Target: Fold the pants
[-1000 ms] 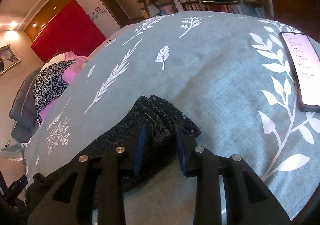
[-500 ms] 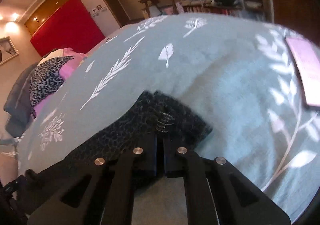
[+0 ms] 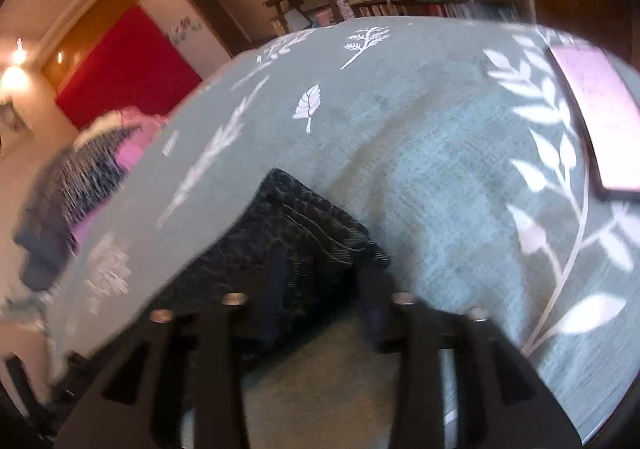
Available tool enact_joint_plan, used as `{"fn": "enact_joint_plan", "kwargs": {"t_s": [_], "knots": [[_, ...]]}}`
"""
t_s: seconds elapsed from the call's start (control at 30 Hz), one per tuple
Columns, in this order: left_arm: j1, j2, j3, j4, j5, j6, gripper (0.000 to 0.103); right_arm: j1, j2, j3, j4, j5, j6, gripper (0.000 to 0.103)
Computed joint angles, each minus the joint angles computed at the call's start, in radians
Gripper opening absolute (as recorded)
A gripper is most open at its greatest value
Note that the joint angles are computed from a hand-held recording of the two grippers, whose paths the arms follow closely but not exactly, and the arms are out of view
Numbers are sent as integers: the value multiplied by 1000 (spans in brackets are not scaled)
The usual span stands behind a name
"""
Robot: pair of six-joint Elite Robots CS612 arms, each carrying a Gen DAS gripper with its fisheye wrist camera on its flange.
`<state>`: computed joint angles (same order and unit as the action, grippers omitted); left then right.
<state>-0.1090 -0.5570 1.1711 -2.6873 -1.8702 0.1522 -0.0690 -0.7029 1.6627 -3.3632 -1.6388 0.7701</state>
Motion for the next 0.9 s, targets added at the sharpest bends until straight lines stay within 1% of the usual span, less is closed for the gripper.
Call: {"fn": "enact_joint_plan", "kwargs": {"t_s": [0.03, 0.1, 0.13, 0.17, 0.23, 0.27, 0.3, 0.33, 0.37, 0.4, 0.5, 0.57, 0.63, 0.73, 0.77, 0.8, 0.83, 0.87, 0.9], "knots": [[0, -3, 5, -8, 0, 0, 74, 6, -2, 0, 8, -23, 15, 44], [0, -11, 19, -31, -3, 7, 74, 17, -5, -4, 20, -60, 15, 45], [0, -14, 25, -38, -4, 11, 74, 27, -9, -6, 29, -100, 21, 50], [-1, -18, 30, -41, -5, 15, 74, 32, -11, -6, 34, -121, 31, 56], [-3, -22, 37, -45, -13, 26, 74, 35, -18, 7, 17, -151, 64, 56], [-5, -24, 41, -44, -12, 36, 74, 36, -22, 10, 33, -172, 76, 56], [-7, -25, 42, -40, -10, 43, 74, 35, -26, 13, 47, -179, 78, 56], [-8, -24, 42, -37, -12, 47, 74, 29, -27, 15, 68, -160, 83, 56], [-10, -23, 41, -28, -15, 52, 74, 21, -26, 17, 71, -124, 91, 56], [-11, -22, 40, -22, -16, 52, 74, 18, -23, 18, 70, -105, 92, 56], [-12, -21, 38, -12, -28, 48, 74, 18, -13, 9, 65, -91, 73, 56], [-13, -23, 42, -13, -38, 51, 74, 13, -3, 4, 44, -74, 101, 56], [-15, -25, 46, -9, -46, 63, 74, 13, 10, -7, 19, -72, 117, 55], [-16, -24, 48, -1, -49, 72, 74, 13, 17, -20, 19, -69, 96, 48], [-15, -24, 49, 1, -49, 69, 74, 12, 19, -22, 13, -61, 93, 44], [-15, -23, 49, 3, -50, 66, 74, 9, 21, -22, 5, -46, 92, 42], [-14, -23, 48, 4, -52, 60, 74, 2, 25, -21, -14, -16, 97, 36], [-12, -22, 48, 5, -53, 55, 74, -3, 28, -20, -28, 11, 110, 34], [-11, -22, 47, 6, -54, 49, 74, -7, 30, -21, -37, 26, 117, 33]]}}
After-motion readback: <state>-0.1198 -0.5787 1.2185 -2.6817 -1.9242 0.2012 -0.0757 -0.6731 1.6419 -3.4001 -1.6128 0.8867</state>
